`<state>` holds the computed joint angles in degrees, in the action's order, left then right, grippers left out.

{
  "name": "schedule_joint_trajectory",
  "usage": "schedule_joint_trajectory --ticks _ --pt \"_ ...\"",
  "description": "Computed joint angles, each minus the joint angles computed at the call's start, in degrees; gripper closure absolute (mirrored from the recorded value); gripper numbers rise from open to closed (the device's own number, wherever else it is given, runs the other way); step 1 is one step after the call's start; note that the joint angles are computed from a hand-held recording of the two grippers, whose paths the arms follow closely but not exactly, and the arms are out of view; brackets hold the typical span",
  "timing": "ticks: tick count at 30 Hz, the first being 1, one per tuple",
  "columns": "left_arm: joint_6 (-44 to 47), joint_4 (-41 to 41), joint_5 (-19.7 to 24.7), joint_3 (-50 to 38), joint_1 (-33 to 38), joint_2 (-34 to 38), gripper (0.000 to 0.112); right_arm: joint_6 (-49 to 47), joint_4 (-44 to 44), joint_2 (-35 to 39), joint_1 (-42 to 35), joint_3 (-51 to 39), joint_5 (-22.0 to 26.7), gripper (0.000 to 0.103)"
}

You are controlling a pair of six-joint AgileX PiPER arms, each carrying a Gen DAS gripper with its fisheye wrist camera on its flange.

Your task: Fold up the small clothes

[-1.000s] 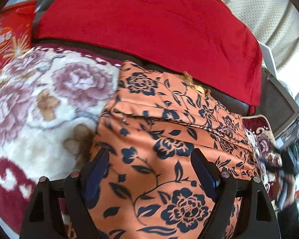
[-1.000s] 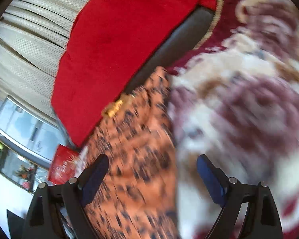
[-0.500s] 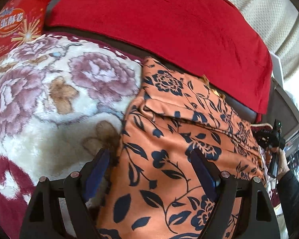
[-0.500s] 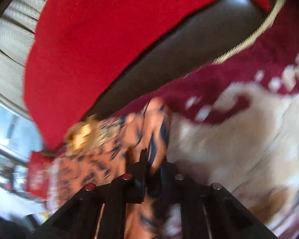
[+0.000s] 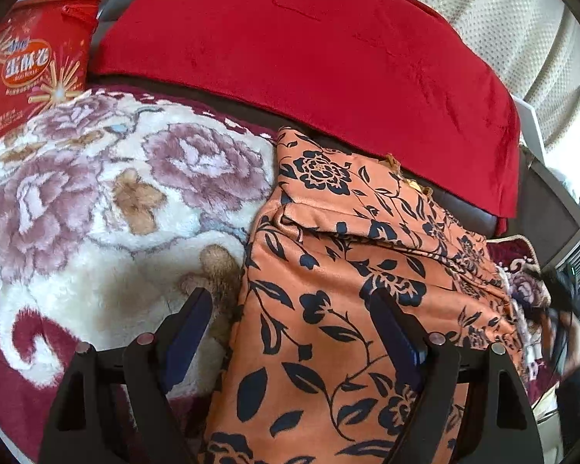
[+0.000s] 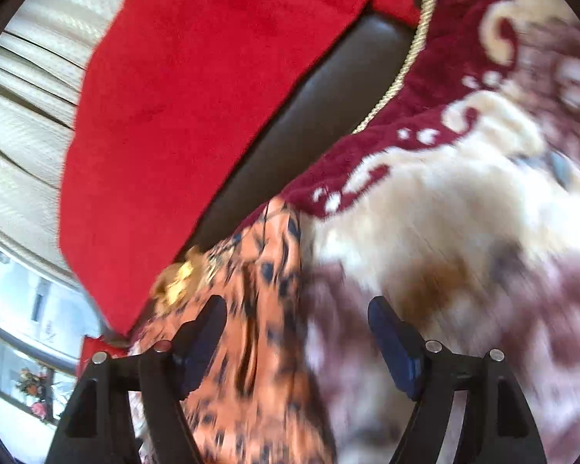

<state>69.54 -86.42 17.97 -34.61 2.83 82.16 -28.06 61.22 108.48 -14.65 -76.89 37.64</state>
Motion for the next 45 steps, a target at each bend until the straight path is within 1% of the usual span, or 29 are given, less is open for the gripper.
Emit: schedule_joint_trajectory --ticks 2,3,5,7,8,9,11,13,14,15,18,20,21,24,26,29,34,35,36,38,39,42,43,44,45 --pt "-4.1 4.3 2.9 0.5 1.8 -1.1 0.028 -6.5 3.9 -6.1 -1.8 8.2 1.8 0.025" --pt "-5.6 6.0 4.6 1.0 2.8 -2.1 0.028 -9.8 4.7 -9.7 -3.1 12.8 4.1 0.025" --pt "-8.2 9.6 8.6 3.2 5.5 -5.4 0.028 -12.9 2.9 -14.3 -5.8 18.2 9.0 0.025" --pt "-9.3 12.7 12.5 6.3 8.9 -9.5 0.028 -17.4 0.9 -19.3 -8.9 24.8 15.1 0.025" --pt "-10.8 15.7 14.4 8.1 11.0 -12.0 0.028 -18.6 -1.7 -22.0 -10.0 27.8 17.5 0.025" --pt "-12.1 18.7 16.4 9.8 13.3 -14.4 0.028 -19.8 -3.1 -24.2 -10.6 30.3 18.5 0.025" --pt "-14.0 23.1 20.4 12.3 17.9 -17.6 0.028 -24.1 -4.5 -27.9 -13.5 36.4 22.6 0.025" --pt "-15.4 27.4 25.2 13.6 22.3 -19.0 0.028 -26.6 -6.2 -30.1 -15.1 40.8 23.8 0.025" --pt "-15.9 29.3 26.9 14.7 24.3 -20.1 0.028 -28.7 -5.9 -29.2 -16.1 42.0 24.3 0.025" --pt "-16.1 29.9 27.6 15.1 25.2 -20.4 0.028 -30.3 -5.6 -28.9 -16.6 43.4 24.5 0.026" --pt "-18.7 32.8 30.0 16.5 27.5 -20.4 0.028 -34.3 -2.3 -28.1 -16.3 46.4 22.8 0.026" --pt "-20.9 33.9 30.2 17.2 27.8 -20.8 0.028 -35.9 0.0 -27.4 -15.9 47.3 21.9 0.026" --pt "-21.0 34.1 30.2 17.6 27.9 -21.0 0.028 -36.1 0.8 -27.2 -15.5 47.4 21.8 0.028" --pt "-23.7 36.3 27.8 18.1 25.8 -21.2 0.028 -37.3 -0.2 -27.9 -17.3 49.4 23.4 0.049" --pt "-26.9 38.3 25.7 17.8 22.7 -20.3 0.028 -37.9 -1.0 -28.1 -18.0 50.7 23.9 0.049" --pt "-28.6 39.4 23.0 17.5 18.8 -18.0 0.028 -37.4 -0.7 -29.0 -17.2 51.8 22.5 0.049" --pt "-26.0 37.8 24.0 18.0 19.6 -16.7 0.03 -34.5 -0.8 -28.6 -13.3 51.2 19.2 0.048" --pt "-26.1 38.2 24.2 17.9 19.5 -16.6 0.04 -34.2 -0.8 -28.9 -12.7 51.3 18.9 0.048" --pt "-26.5 38.8 24.5 17.7 19.5 -16.5 0.058 -34.5 -0.7 -28.9 -12.8 51.4 19.1 0.048" --pt "-27.9 40.6 25.6 17.1 19.9 -16.3 0.065 -34.9 -0.3 -29.0 -13.2 51.8 19.2 0.063" --pt "-27.1 40.7 26.6 17.0 21.3 -16.7 0.068 -34.1 -0.8 -29.2 -12.9 51.8 18.7 0.075" --pt "-25.7 41.4 29.2 16.9 24.3 -17.4 0.069 -32.9 -1.4 -29.5 -11.9 51.6 18.1 0.076" --pt "-25.7 41.7 29.3 16.9 24.2 -17.5 0.069 -32.1 -1.9 -29.4 -11.2 51.4 17.7 0.073" --pt "-25.9 42.0 28.9 17.0 23.8 -17.5 0.065 -31.4 -2.4 -28.8 -10.5 51.0 17.3 0.073" --pt "-26.9 42.2 27.7 17.0 22.6 -17.6 0.056 -31.1 -2.6 -28.1 -10.2 50.8 17.3 0.07"
